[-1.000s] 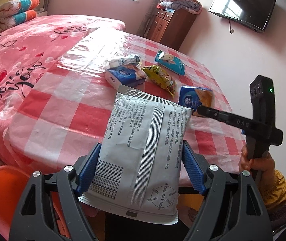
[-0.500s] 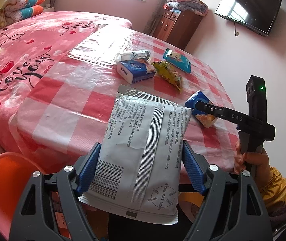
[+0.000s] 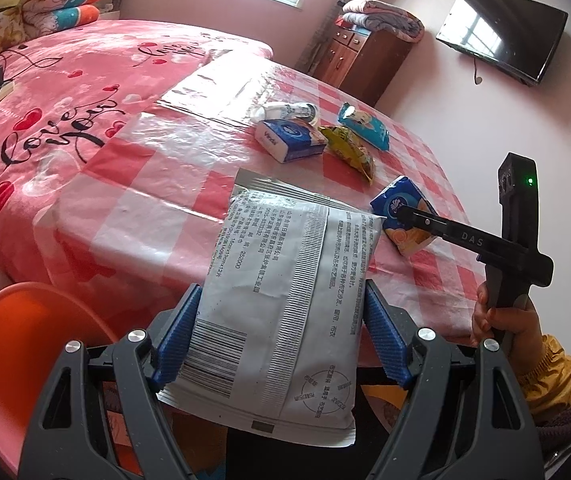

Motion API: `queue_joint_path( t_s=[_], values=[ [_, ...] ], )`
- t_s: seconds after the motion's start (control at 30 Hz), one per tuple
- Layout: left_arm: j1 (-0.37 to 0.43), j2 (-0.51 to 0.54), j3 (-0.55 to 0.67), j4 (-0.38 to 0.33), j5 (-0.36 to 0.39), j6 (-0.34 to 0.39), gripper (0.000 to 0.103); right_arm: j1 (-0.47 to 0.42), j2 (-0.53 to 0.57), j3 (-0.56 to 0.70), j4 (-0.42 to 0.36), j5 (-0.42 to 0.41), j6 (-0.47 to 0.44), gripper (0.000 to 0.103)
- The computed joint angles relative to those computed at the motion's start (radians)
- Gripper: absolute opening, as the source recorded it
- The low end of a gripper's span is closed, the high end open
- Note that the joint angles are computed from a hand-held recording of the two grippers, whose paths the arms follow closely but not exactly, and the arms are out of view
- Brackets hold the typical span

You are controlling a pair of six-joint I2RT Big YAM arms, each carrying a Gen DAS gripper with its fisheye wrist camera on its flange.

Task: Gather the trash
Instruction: 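Lift the snack bag with right tool while left tool holds the mailer bag, then carry the mailer bag and snack bag over the orange bucket with both tools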

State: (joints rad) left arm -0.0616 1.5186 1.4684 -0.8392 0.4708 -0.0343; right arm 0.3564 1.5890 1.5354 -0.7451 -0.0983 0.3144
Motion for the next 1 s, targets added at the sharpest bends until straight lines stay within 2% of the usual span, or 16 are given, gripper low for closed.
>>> queue_joint_path(
  t_s=[0.23,0.53,0.63,0.8,1.0],
  values=[
    [0.034,-0.045,-0.037,0.018,0.016,0.003,0.079,0.029,0.005,0.034,-0.008,-0.044,0.012,0.011],
    [0.113,-0.122,-0.100,0.018,-0.012,0.008,0.079,0.110,0.064,0.157,-0.047,-0.214,0.020,0.011],
    [0.146,-0.140,-0.124,0.014,-0.035,0.000,0.079,0.158,0.114,0.230,-0.089,-0.280,-0.005,0.011],
    [0.203,-0.154,-0.163,0.005,-0.075,-0.015,0.079,0.236,0.202,0.357,-0.172,-0.338,-0.062,0.011],
    [0.264,-0.142,-0.197,-0.004,-0.117,-0.032,0.079,0.319,0.316,0.511,-0.273,-0.344,-0.138,0.011]
  ],
)
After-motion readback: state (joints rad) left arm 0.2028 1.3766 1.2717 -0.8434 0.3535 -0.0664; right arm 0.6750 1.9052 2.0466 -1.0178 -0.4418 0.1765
